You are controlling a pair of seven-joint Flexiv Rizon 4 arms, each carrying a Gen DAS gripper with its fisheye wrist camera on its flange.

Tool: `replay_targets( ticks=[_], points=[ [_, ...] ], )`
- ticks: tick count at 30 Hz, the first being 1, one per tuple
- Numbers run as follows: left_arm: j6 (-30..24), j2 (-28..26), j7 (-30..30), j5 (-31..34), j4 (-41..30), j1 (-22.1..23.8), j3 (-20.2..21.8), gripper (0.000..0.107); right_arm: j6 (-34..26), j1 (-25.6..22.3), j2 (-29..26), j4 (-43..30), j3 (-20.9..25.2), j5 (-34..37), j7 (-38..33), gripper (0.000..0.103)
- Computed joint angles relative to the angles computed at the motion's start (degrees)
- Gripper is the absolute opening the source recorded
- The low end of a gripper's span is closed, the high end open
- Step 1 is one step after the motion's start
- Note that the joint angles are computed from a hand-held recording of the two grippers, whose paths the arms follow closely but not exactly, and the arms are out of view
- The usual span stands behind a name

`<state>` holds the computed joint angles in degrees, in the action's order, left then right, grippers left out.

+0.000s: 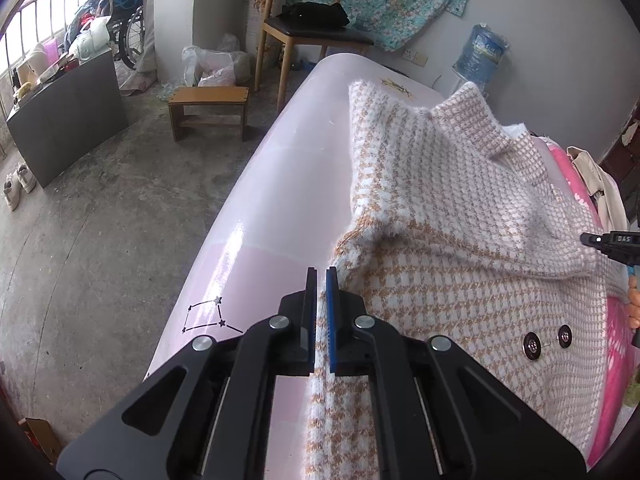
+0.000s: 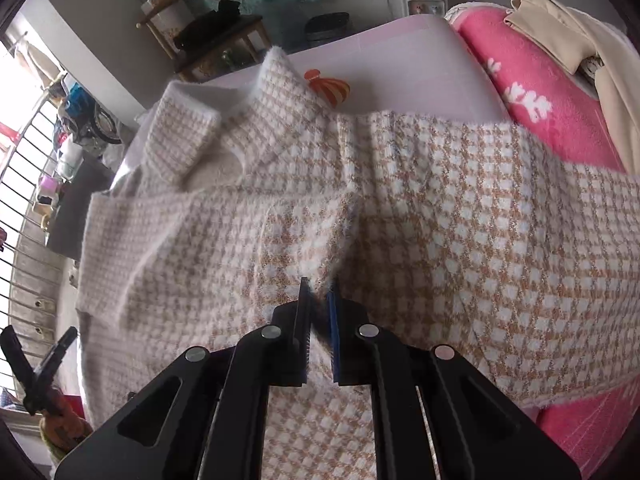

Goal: Fold large clothes

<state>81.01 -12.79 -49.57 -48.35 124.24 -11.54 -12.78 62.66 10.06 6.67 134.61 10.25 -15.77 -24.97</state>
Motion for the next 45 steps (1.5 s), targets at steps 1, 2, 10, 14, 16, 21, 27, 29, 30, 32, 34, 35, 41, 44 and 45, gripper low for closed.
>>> replay_targets(
  ticks=[1, 2, 10, 14, 16, 21, 27, 29, 30, 32, 34, 35, 41, 44, 45],
  points=[
    [-0.4, 0.7, 0.3, 0.1, 0.1, 0.1, 0.1, 0.004, -0.7, 0.0, -0.2, -0.1, 0.1, -0.3, 0.4, 0.010],
    [-0.7, 1.4, 1.0, -0.3, 0.3, 0.2, 0.2, 0.004, -1.2, 0.1, -0.3, -0.1, 0.1, -0.1, 0.5, 0.010],
    [-4.5, 4.7, 11.1, -10.3, -2.6, -2.5, 1.4, 0.012, -8.3, -0.8, 3.3, -0.9, 2.0, -12.5, 6.8, 0.018],
    [-8.2, -0.9, 14.5, -13.2, -10.4, -3.7, -0.4, 0.032, -2.5, 1.5, -1.5, -3.5, 1.2, -12.3, 0.9, 0.034],
    [-9.5, -5.6, 12.5, -10.2, -15.6, -4.1, -1.1, 0.033, -0.6, 2.4, -4.7, -4.5, 0.8, -12.4, -1.4, 0.036],
    [-15.4, -19.1, -10.0, 16.5, -31.3, -10.2, 9.4, 0.033, -1.9, 3.1, -7.7, -3.7, -0.6, -13.1, -0.9, 0.037],
    [-15.8, -20.1, -15.6, 18.4, -33.1, -5.2, 5.6, 0.038, -6.0, 3.6, -5.4, -5.1, -0.1, -9.9, -2.9, 0.039],
    [-13.3, -18.6, -16.0, 19.0, -31.4, -4.0, 3.6, 0.050, -3.5, 3.4, -5.8, -5.7, -0.4, -12.3, -3.3, 0.041],
    [-12.5, -17.8, -15.1, 18.9, -30.4, -3.0, 1.8, 0.051, -1.7, 3.4, -6.7, -6.2, -0.6, -13.8, -3.3, 0.044],
    [-13.0, -16.6, -14.9, 20.3, -29.4, -2.8, 0.7, 0.061, 1.7, 3.7, -8.8, -7.7, -1.0, -15.4, -4.0, 0.050],
    [-14.7, -16.2, -16.1, 23.0, -29.2, -4.0, 1.3, 0.065, 4.3, 4.5, -11.9, -9.7, -1.4, -16.2, -5.9, 0.050],
    [-15.9, -16.3, -16.6, 24.3, -29.3, -4.5, 1.5, 0.069, 5.1, 5.0, -13.3, -10.4, -1.6, -16.4, -6.7, 0.050],
    [-12.4, -16.7, -20.1, 35.5, -27.2, -8.6, 5.7, 0.073, 2.3, 6.9, -13.9, -9.4, -1.4, -11.9, -9.5, 0.059],
    [-11.2, -14.6, -20.9, 36.9, -25.2, -8.2, 5.4, 0.076, -1.6, 6.6, -9.6, -6.6, -0.4, -9.3, -8.7, 0.059],
    [-10.2, -13.6, -20.0, 36.1, -23.9, -7.3, 4.1, 0.077, -2.2, 6.5, -8.2, -5.8, 0.0, -8.8, -8.4, 0.059]
  ],
)
